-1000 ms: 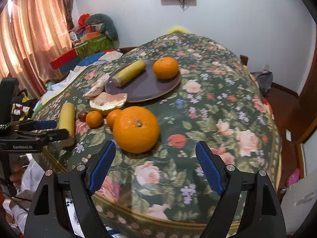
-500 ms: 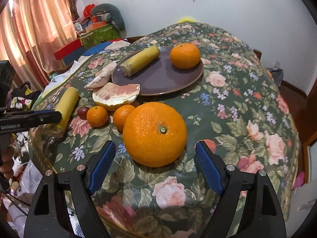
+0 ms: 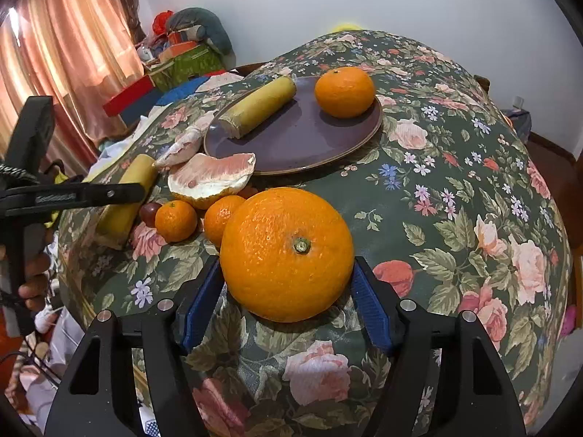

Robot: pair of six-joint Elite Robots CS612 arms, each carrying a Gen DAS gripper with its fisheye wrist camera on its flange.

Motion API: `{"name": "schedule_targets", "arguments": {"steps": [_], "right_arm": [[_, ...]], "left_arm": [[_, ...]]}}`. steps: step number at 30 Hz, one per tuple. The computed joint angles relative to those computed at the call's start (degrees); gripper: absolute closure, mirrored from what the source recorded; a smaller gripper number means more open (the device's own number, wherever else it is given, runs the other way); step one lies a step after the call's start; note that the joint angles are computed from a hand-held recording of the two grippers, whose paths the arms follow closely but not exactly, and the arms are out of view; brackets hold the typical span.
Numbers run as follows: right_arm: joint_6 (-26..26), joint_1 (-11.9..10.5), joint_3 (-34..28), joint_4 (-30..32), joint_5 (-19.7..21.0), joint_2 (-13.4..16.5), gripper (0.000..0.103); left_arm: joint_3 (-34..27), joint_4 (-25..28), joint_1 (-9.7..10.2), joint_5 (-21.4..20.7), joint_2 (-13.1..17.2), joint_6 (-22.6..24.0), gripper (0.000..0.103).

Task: Organize fruits
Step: 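Grasp the second yellow cylinder with the left tool while the right tool grasps a large orange, then place the cylinder and large orange on the plate beside the others with both tools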

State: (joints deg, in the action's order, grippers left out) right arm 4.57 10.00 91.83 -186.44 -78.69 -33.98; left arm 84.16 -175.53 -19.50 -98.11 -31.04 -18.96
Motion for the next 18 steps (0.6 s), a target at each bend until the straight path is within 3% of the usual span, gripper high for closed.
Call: {"name": "schedule_targets", "arguments": {"steps": [9, 18], "right_arm": [[0.9, -0.1, 0.1, -1.0, -0.5, -0.1, 0.038], [2.3, -0.6, 0.3, -4.3, -2.1, -0.8, 0.039]], "left_arm": [[-0.1, -0.9, -0.35, 2.1, 0.1, 0.7, 0.06], [4.7, -9.4, -1.46, 4.3, -3.3, 4.8, 0.066]]}}
